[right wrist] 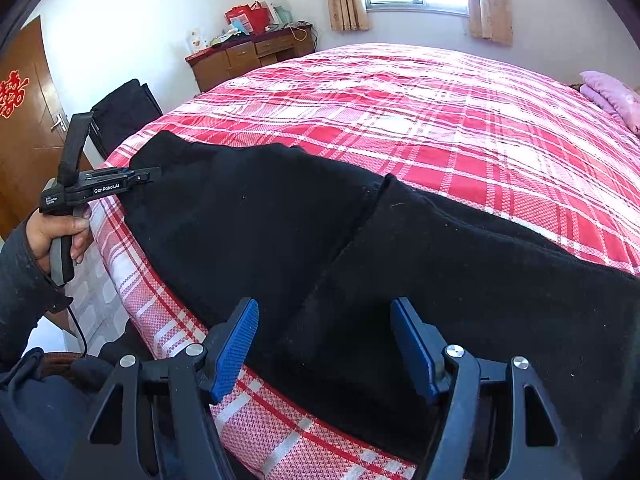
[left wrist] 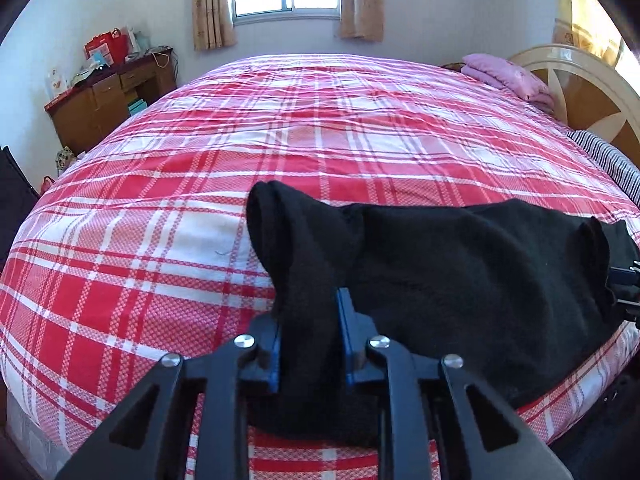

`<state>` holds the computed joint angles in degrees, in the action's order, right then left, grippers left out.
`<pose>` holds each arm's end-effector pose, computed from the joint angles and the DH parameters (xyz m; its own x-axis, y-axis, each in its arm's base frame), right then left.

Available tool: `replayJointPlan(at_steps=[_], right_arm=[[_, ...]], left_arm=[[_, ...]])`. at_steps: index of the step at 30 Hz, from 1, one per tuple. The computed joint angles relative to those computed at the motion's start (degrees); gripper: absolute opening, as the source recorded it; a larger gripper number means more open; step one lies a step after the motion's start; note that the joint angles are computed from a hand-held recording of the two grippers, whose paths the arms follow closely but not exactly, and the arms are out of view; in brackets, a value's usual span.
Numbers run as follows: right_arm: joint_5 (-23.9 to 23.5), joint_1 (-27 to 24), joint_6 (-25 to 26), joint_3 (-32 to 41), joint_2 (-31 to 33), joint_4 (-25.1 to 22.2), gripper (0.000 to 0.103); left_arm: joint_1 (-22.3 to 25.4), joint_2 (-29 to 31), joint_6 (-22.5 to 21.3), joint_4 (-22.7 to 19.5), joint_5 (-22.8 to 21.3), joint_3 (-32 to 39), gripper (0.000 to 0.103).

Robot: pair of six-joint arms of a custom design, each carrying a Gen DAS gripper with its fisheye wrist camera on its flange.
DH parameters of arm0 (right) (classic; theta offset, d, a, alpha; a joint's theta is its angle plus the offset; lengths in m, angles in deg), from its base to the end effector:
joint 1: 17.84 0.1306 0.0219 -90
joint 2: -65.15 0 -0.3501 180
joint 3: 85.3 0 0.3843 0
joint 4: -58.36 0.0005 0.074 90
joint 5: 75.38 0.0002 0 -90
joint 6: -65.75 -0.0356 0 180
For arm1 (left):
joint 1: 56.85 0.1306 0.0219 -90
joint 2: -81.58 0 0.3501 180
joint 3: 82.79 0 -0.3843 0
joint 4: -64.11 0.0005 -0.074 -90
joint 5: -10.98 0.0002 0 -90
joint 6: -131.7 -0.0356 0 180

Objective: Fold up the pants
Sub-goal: 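Grasp the folded pants edge with the left tool and lift it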

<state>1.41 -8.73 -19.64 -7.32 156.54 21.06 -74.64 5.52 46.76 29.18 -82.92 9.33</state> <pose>0.4657 0.0824 0.3072 -0.7378 -0.1976 -0.6454 -0.3575 0.9255 0.1254 0.5312 -0.1684 0.3118 -0.7138 0.1366 -0.6869 0.1983 0.9801 -0.0111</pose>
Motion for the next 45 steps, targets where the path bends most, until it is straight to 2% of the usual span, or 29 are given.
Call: replayJointPlan(at_steps=[9,12,15,19,21,27,34,45], right_arm=[[3.28,-0.87,0.44,-0.38,-1.47,-0.56,0.07],[4.73,-1.23,1.45,0.76,-0.75,-3.55,0.07],[5.85,-1.25,2.47,0.59,-0.86,-4.02,0.07],[5.91,-1.06,3.09,0.48,-1.41,-4.05,0.07],[4.88,-1.28,3.39,0.21,-2.45,-3.66,0.07],[5.88,-2.44,4.2,-0.42,-6.5,-1.94,0.07],[5.77,-7.57,0.99,-1.07,-10.08,-1.59,0.07],[4.23,-17.36,-2.11,-3.36,-11.34,-3.32,0.07]], left_arm=[[-1.12,-1.15,-1.02,-1.25,-0.14,0.76,0.022],[-1.7,-1.86,-1.15,-1.7,0.52,1.14,0.022],[-2.73,-2.51,-1.7,-2.04,1.36,1.64,0.022],[-3.39,-3.25,-0.47,-2.58,5.79,2.38,0.022],[-4.19,-3.74,-0.96,-2.51,5.63,2.65,0.022],[-4.99,-4.46,1.76,-2.68,12.81,4.69,0.022],[-6.81,-1.19,5.85,-4.47,21.14,10.53,0.022],[-12.83,6.42,6.63,-10.16,27.21,24.92,0.022]])
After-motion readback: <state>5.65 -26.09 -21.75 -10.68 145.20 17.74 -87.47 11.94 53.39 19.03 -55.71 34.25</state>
